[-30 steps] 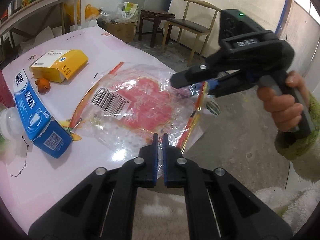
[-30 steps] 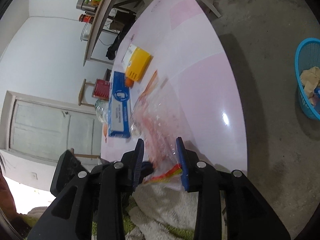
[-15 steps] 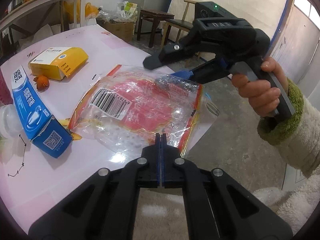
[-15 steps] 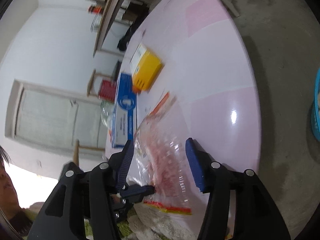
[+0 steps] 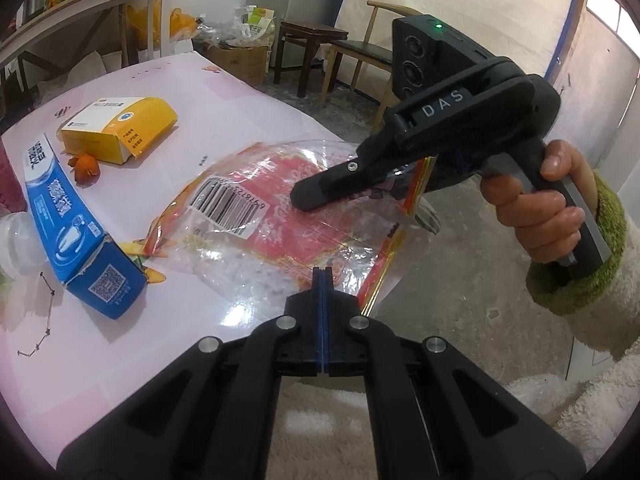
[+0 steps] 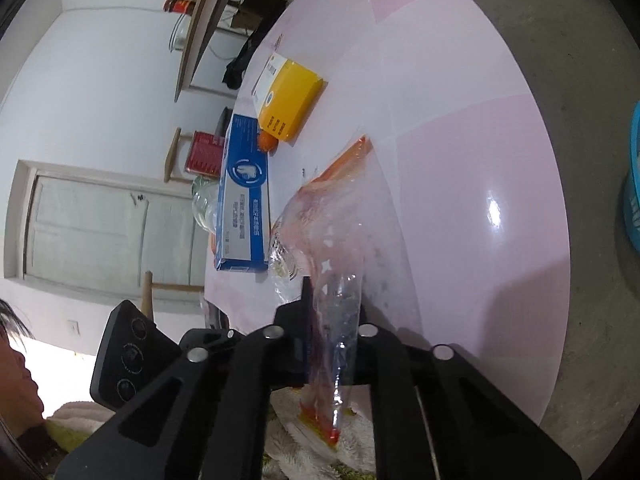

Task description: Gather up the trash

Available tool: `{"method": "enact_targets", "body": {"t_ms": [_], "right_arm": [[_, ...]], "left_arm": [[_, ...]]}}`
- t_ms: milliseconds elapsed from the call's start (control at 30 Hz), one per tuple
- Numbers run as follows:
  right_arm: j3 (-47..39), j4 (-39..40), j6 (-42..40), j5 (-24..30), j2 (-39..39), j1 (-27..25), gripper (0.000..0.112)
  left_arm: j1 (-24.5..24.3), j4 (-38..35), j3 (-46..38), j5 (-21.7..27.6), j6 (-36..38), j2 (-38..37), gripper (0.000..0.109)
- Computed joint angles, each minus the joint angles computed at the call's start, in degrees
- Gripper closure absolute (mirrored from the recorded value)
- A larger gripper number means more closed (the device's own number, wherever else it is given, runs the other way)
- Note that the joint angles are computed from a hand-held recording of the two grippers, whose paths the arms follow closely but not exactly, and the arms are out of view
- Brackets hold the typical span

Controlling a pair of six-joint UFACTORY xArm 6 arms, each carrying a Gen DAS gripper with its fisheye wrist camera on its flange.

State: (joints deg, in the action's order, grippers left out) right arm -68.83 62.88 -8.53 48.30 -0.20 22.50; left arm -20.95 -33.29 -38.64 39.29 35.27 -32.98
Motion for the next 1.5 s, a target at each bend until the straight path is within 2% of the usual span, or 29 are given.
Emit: {"method": "enact_targets", "body": {"t_ms": [100,167,300,400,467,600,700,767,867,1067,1100,1167,1267,1400,1500], "right_arm": [[1.2,-1.0,1.2,-3.3,-1.5,0.9,0.108],[2.1,-0.7,1.3,-5.2,-2.4,1.0,0.109],[4.0,-0.1,2.7,-9.1,-3.6,1.1,0.109],[5.7,1.0,2.9,-12.5,-4.8,1.4,0.109],[6.2,2.1,2.5,-14.3,-5.2,1.9,0.109],[6.9,2.3,2.1,-16.9,-6.0,2.5,0.109],[7.5,3.3,0.9,-17.7,-6.5,2.1,0.109],[7.8,5.0,-0.6,-17.6,-6.7,1.5,0.109],[7.9,6.3,-1.9,-17.4,-6.7,1.0,0.109],[8.5,8.0,-3.9,-18.0,-7.4,0.1,0.109],[8.9,8.6,-4.3,-18.3,-7.8,0.0,0.109],[9.6,10.2,-5.4,-19.0,-8.4,-0.1,0.109],[10.6,12.1,-6.7,-19.7,-9.1,-0.4,0.109],[12.3,13.9,-7.5,-20.0,-10.2,-0.6,0.109],[13.7,15.6,-8.7,-20.2,-11.4,-0.6,0.109]], "left_arm": [[0.1,-0.5,0.1,-0.4,0.2,-0.7,0.104],[0.7,-1.6,0.0,-0.6,1.0,-1.4,0.094],[3.8,-5.4,-2.0,0.5,3.0,-2.6,0.087],[7.5,-8.9,-6.0,2.7,3.9,-1.3,0.072],[10.1,-8.5,-10.2,4.5,1.6,1.6,0.057],[15.9,-4.6,-23.7,11.0,-7.0,13.1,0.048],[18.0,-2.2,-35.0,15.9,-11.8,22.9,0.042],[17.7,1.3,-40.5,17.3,-15.2,27.8,0.039],[16.5,6.9,-52.2,22.9,-18.9,37.3,0.035],[16.4,13.3,-84.5,43.8,-33.2,61.7,0.034],[16.2,13.4,-87.1,44.5,-33.0,63.4,0.031],[15.0,16.9,-95.0,47.9,-33.5,68.1,0.031],[13.8,17.9,-104.1,51.2,-33.5,73.9,0.031],[12.2,17.5,-105.4,49.6,-29.1,75.1,0.031],[12.2,17.6,-108.6,50.5,-30.8,76.7,0.031]]}}
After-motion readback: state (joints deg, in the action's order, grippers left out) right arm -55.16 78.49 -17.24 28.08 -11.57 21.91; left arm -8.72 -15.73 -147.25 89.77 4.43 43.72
